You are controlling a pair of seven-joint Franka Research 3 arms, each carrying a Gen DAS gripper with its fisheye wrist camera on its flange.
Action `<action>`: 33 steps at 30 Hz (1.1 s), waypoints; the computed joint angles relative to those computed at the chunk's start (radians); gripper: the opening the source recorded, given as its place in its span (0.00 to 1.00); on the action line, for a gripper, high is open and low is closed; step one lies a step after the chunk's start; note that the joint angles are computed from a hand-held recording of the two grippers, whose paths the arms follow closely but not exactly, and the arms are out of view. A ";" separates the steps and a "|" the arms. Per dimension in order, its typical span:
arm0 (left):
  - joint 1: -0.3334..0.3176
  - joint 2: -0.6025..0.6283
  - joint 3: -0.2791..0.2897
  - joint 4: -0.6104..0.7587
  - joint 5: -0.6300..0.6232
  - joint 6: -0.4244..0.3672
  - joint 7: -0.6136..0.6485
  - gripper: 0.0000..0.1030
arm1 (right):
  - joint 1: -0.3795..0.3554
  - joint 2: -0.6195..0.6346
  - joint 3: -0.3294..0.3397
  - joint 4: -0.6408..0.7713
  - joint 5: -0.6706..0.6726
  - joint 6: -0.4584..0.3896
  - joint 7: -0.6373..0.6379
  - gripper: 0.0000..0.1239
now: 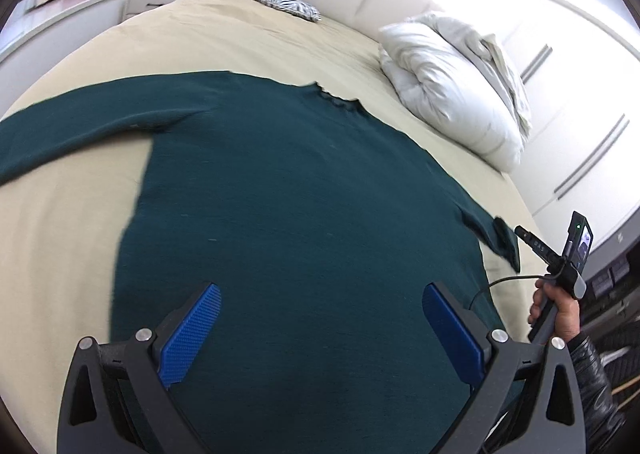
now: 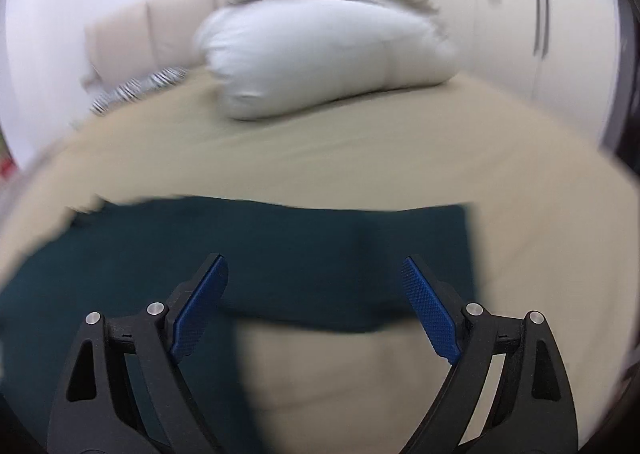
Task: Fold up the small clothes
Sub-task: 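Carry the held sleeve across the sweater body with the right gripper, release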
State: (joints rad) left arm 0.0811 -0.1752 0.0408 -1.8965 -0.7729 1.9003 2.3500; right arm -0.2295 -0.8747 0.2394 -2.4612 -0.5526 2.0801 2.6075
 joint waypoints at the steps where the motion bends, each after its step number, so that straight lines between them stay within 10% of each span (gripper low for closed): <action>1: -0.004 -0.005 -0.006 -0.005 0.006 0.004 0.001 1.00 | 0.019 -0.036 -0.037 -0.035 0.002 0.004 -0.048 0.66; 7: -0.031 -0.025 -0.021 -0.025 0.032 0.016 0.005 1.00 | 0.032 -0.085 -0.098 -0.136 0.056 0.046 -0.234 0.48; 18: -0.040 -0.032 -0.008 -0.039 0.045 0.022 0.004 1.00 | -0.078 -0.067 -0.066 -0.165 0.084 0.168 -0.239 0.37; 33: -0.040 -0.029 -0.007 -0.044 0.045 0.012 -0.005 1.00 | -0.046 -0.204 -0.094 -0.227 0.256 0.230 -0.272 0.08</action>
